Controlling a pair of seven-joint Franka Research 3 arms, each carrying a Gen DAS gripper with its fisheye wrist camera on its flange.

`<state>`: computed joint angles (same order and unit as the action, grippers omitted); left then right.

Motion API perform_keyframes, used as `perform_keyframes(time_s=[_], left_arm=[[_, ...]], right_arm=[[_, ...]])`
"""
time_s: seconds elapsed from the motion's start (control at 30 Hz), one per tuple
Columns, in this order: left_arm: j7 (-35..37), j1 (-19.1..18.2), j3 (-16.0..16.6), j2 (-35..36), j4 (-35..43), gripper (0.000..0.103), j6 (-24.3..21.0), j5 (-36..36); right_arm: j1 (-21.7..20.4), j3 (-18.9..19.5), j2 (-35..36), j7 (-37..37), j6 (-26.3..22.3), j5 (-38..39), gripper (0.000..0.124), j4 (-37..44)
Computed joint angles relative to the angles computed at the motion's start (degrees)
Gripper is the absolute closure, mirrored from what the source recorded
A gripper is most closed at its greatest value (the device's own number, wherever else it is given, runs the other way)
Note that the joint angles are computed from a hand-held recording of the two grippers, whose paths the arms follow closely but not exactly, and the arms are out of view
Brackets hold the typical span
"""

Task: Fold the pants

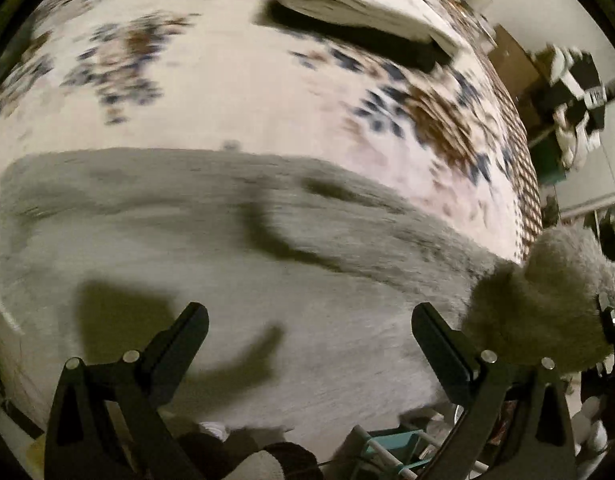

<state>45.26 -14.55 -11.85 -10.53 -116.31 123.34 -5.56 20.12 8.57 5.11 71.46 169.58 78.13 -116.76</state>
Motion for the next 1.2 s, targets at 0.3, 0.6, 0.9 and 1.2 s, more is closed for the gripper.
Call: perform_keyframes(time_s=[0.3, 0.6, 0.9, 1.2], left_arm=[[1.63, 3.63, 4.92, -18.65, -16.29, 0.000, -6.83, 2.04], [3.16, 4.35, 5.50, -21.89, -18.53, 0.000, -5.87, 3.06], [7.62, 0.56, 2.38, -6.41, -5.86, 0.000, 1.19, 0.73], [13.45, -0.78, -0.86, 8.68, 1.96, 0.099, 2.90, -2.32]], right_arm=[[11.19, 5.28, 18.88, 13.94, -5.36, -21.53, 0.105, 15.69], [7.05, 10.84, 24.38, 17.75, -21.66, -30.82, 0.036, 23.07], [5.81, 4.80, 8.64, 24.02, -23.94, -29.08, 0.035, 9.79], [4.35, -1.30, 4.51, 41.19, -21.81, -45.20, 0.035, 2.27]])
